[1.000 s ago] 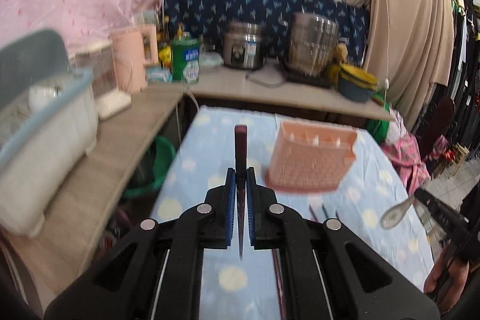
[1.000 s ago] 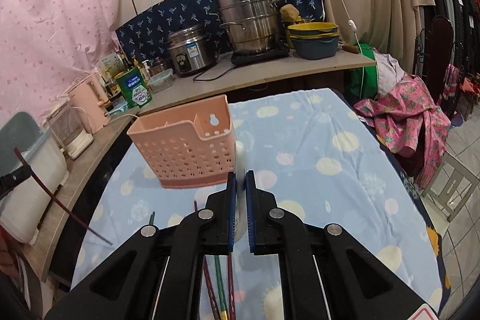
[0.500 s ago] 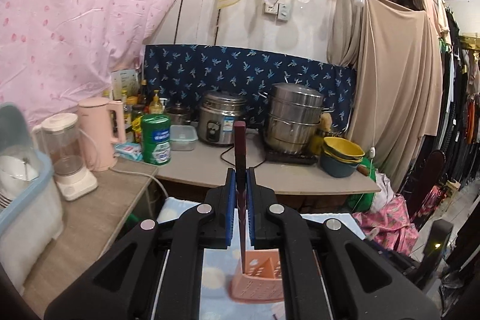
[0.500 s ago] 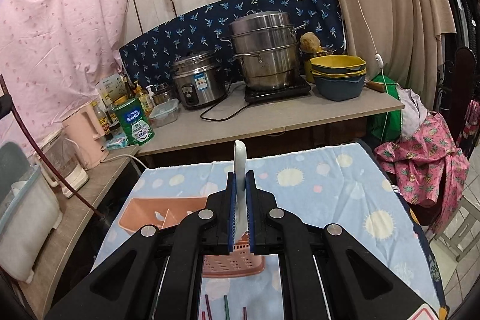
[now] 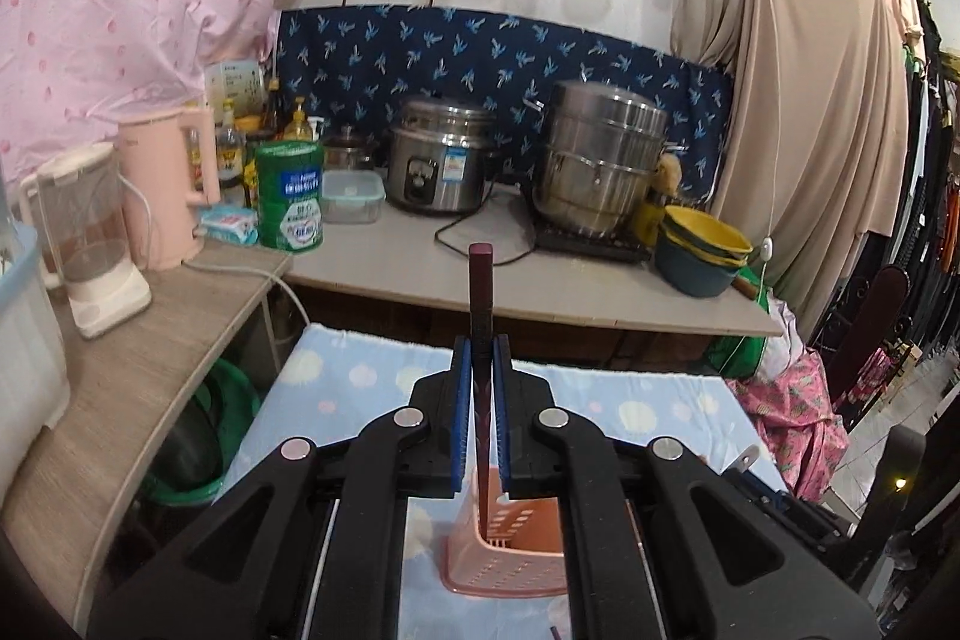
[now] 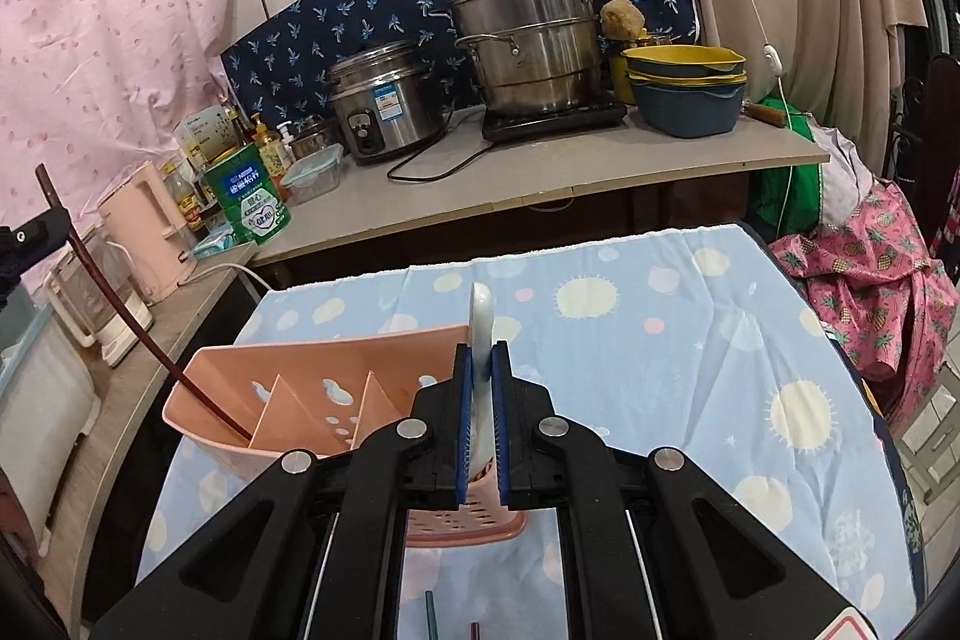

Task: Organize utensils
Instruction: 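Lower the chopstick into the basket and open the left tool while the right tool releases the spoon there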

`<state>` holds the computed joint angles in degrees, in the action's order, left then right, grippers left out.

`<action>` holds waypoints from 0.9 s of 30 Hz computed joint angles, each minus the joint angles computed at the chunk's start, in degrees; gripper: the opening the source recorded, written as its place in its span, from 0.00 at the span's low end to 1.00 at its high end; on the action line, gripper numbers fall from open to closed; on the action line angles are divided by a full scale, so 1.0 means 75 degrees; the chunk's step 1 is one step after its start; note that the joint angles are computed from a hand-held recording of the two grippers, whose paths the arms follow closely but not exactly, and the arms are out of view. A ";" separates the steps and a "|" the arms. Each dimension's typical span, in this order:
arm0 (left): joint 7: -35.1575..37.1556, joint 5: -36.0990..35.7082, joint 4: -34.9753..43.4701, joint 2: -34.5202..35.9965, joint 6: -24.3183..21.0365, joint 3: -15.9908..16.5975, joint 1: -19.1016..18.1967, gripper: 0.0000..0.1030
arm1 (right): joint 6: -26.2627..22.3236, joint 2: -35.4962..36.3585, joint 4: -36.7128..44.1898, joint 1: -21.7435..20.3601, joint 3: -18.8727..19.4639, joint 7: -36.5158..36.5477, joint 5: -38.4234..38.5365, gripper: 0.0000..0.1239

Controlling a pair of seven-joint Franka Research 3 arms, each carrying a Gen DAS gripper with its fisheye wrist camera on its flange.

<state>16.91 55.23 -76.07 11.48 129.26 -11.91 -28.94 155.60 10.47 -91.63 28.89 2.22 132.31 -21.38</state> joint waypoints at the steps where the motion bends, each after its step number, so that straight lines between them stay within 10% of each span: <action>1: -0.0025 -0.0040 -0.0081 -0.0026 0.0010 0.0001 0.0015 0.07 | -0.0004 0.0014 0.0001 0.0004 0.0001 -0.0007 -0.0006 0.05; 16: -0.0582 -0.0269 -0.1848 -0.1325 -0.0261 -0.0487 0.0331 0.48 | 0.0315 -0.1259 -0.1526 -0.0244 0.0320 0.0843 -0.0652 0.08; 27: -0.0977 -0.1333 -0.4260 -0.2994 -0.0526 -0.1361 0.0537 0.57 | 0.0407 -0.3617 -0.4393 -0.0951 0.1526 0.1002 -0.0066 0.16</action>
<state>9.58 45.24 -108.02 -10.97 125.32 -22.12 -24.91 158.65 -16.65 -124.57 21.75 13.67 139.82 -21.88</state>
